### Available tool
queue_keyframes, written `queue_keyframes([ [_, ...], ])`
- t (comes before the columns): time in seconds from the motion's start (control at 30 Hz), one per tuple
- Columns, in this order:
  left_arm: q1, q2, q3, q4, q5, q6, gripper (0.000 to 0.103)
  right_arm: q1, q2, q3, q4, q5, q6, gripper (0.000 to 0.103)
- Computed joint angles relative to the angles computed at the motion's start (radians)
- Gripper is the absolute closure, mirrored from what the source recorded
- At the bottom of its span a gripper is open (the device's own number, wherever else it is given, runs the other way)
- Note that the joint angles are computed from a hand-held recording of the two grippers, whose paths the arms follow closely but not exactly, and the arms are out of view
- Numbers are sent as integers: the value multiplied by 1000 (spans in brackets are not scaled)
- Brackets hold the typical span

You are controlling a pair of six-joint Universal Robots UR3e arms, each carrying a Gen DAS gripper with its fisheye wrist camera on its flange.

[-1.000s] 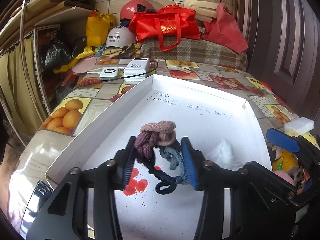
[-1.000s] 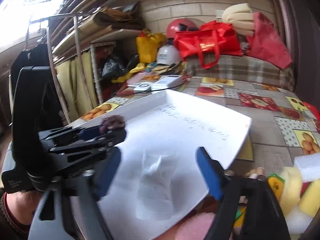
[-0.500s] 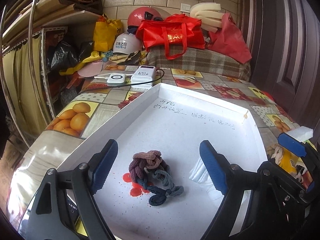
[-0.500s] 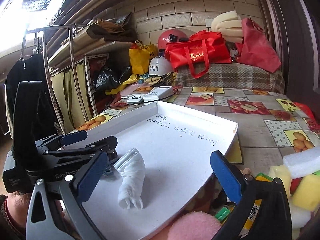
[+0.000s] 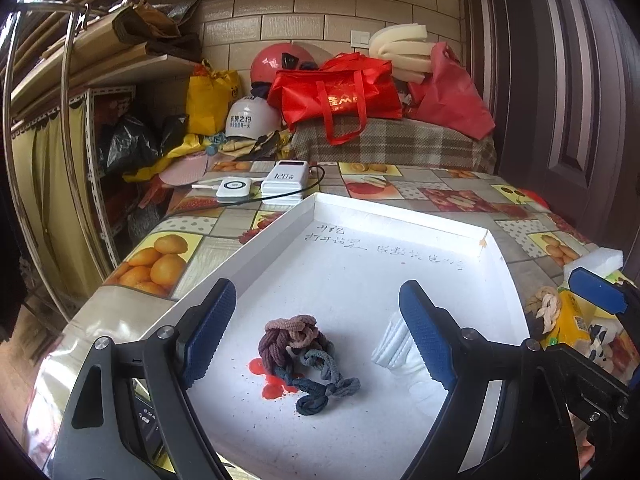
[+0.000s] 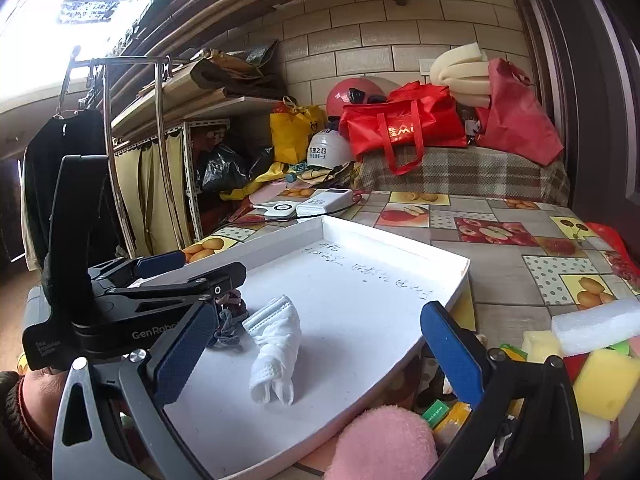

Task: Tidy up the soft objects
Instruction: 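Move left tool to pink fluffy pouch while right tool approaches leopard scrunchie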

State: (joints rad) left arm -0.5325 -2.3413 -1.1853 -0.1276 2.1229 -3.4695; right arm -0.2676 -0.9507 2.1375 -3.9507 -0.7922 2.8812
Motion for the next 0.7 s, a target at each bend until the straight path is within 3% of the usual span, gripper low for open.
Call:
queue_keyframes([
  [0.13, -40, -28, 12, 79, 74, 61, 18, -41, -17, 35, 7, 44, -17, 0],
  [0.37, -59, -33, 10, 104, 68, 74, 18, -160, -17, 89, -70, 125, 29, 0],
  [0.53, -51, -12, -34, 151, -3, 76, 18, -325, 1, 141, -239, 202, 99, 0],
  [0.7, -63, -8, -14, 114, -197, 115, 18, -517, 18, 126, -287, 221, 216, 0],
])
